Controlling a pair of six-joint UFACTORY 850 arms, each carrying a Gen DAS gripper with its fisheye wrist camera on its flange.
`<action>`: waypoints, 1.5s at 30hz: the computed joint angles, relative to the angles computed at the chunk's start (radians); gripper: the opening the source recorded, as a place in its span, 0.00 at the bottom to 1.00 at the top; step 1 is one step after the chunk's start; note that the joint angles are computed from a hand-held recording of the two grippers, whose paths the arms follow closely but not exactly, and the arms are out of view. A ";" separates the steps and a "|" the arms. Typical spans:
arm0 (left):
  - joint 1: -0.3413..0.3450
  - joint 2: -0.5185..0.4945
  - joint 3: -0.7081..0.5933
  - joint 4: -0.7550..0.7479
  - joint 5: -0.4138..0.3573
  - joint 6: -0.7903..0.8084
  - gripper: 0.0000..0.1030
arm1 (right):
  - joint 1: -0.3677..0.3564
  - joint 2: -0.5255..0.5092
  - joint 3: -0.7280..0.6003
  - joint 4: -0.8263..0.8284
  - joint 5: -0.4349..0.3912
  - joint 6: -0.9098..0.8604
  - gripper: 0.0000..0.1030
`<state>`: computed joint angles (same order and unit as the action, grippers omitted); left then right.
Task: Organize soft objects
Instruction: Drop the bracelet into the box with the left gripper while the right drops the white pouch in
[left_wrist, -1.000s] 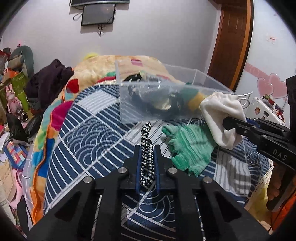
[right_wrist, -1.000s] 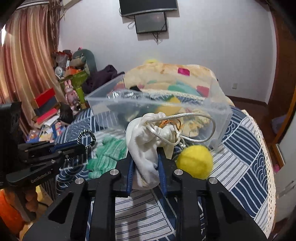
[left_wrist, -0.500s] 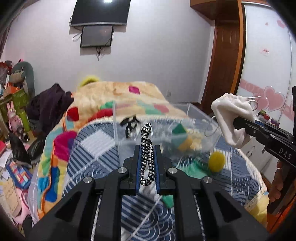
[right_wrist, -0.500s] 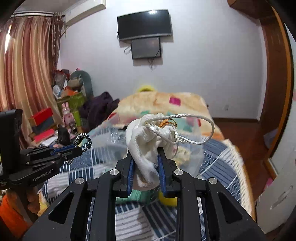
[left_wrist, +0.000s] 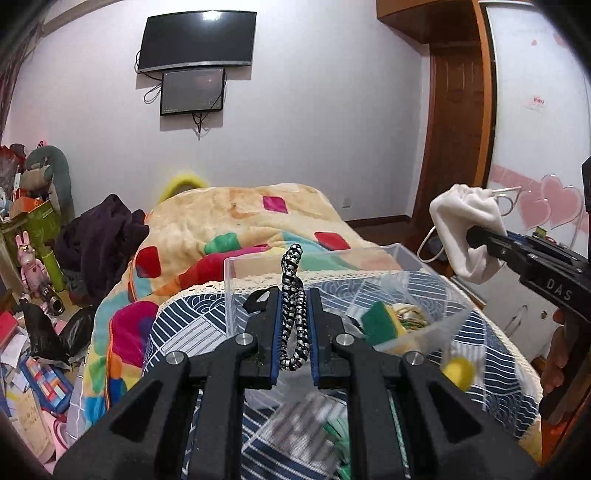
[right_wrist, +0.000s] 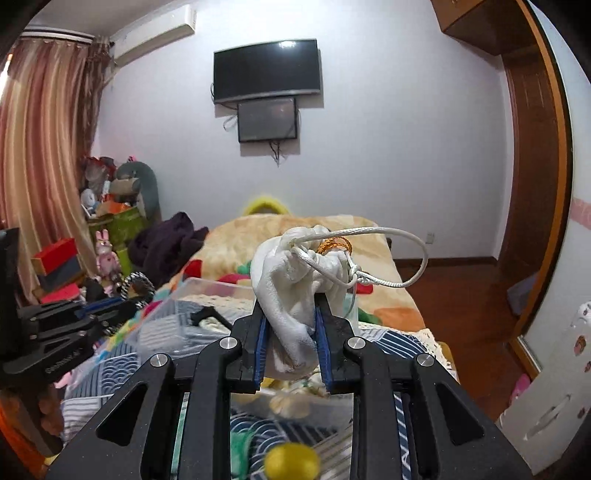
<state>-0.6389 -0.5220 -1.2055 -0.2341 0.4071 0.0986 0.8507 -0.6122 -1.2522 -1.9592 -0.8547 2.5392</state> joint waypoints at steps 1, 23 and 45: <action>0.003 -0.015 -0.019 0.004 -0.015 -0.005 0.11 | -0.008 -0.010 -0.014 0.014 0.013 -0.013 0.20; 0.022 -0.181 -0.226 -0.085 -0.210 0.058 0.23 | -0.073 -0.082 -0.099 0.226 0.267 -0.203 0.22; -0.008 0.010 0.018 0.151 -0.023 -0.193 0.67 | -0.009 0.009 0.011 0.101 0.135 -0.037 0.61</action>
